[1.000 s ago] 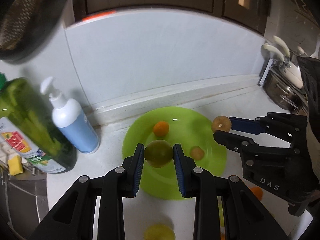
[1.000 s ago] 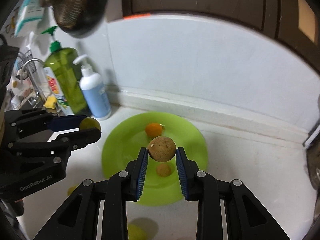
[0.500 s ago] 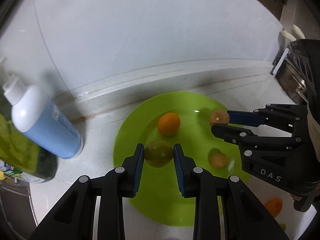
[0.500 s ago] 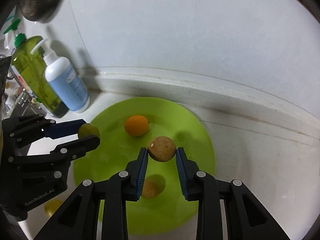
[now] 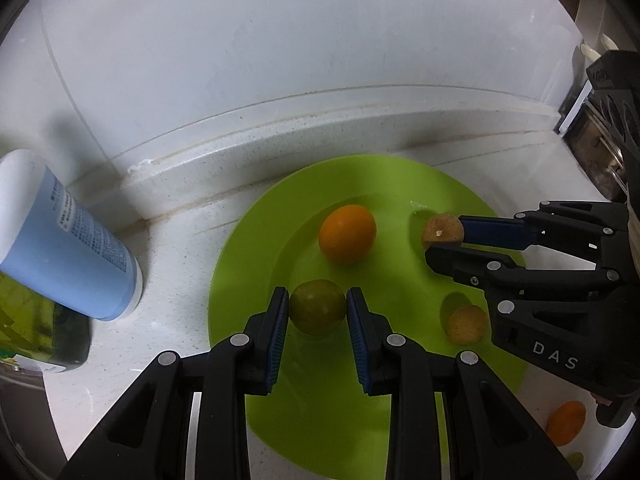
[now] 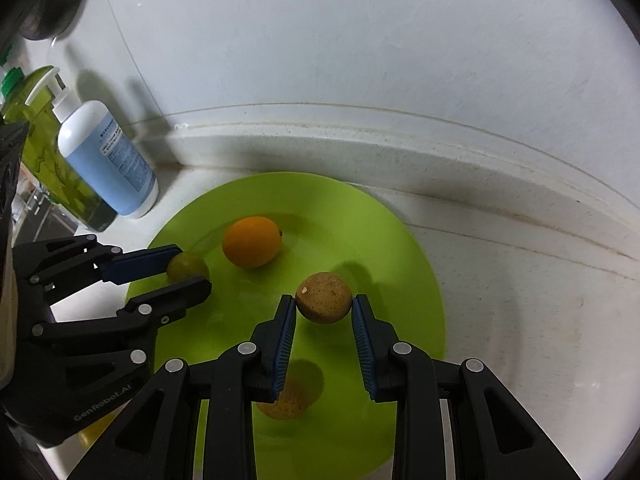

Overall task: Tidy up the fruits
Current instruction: 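Open both grippers to drop the fruits onto the green plate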

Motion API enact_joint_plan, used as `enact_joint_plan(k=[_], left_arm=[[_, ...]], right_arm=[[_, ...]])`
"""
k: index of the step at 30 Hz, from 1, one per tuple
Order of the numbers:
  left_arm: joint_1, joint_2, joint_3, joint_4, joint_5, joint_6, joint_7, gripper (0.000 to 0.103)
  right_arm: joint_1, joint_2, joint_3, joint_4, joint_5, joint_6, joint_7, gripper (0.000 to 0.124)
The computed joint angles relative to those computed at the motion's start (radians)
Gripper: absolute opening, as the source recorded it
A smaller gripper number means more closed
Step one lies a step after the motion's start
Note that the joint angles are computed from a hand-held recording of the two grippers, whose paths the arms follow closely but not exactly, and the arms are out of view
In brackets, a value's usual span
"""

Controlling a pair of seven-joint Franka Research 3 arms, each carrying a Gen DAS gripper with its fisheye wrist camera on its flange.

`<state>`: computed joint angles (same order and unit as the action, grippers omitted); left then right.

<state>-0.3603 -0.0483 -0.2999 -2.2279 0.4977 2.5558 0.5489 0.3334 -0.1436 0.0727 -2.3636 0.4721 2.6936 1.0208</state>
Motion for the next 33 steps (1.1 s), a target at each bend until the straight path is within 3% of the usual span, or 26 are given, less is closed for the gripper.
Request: enact_joint_plan(k=[12,16,20,26,33], left_arm=[[-0.001,0.016,0.004,0.006,-0.002,0.006,-0.002,0.030],[0.001,0.015,0.006,0.007,-0.003,0.010,-0.011,0.038],[0.002,-0.014,0.003,-0.012,0.010,0.018,-0.034,0.038],[0.002,-0.097,-0.020,-0.047,0.051,-0.004,-0.085,0.040],[-0.012,-0.220,-0.082,-0.068,0.126,-0.077,-0.175,0.049]], right_arm=[[0.000,0.039,0.007,0.021,-0.020,0.001,0.013,0.030],[0.002,0.041,0.009,0.020,-0.016,0.014,0.012,0.030],[0.003,0.031,0.010,0.011,-0.018,0.028,0.020,0.037],[0.013,-0.042,-0.002,-0.041,0.022,0.056,-0.012,0.037],[0.047,-0.215,-0.025,-0.150,0.092,0.098,-0.042,0.037]])
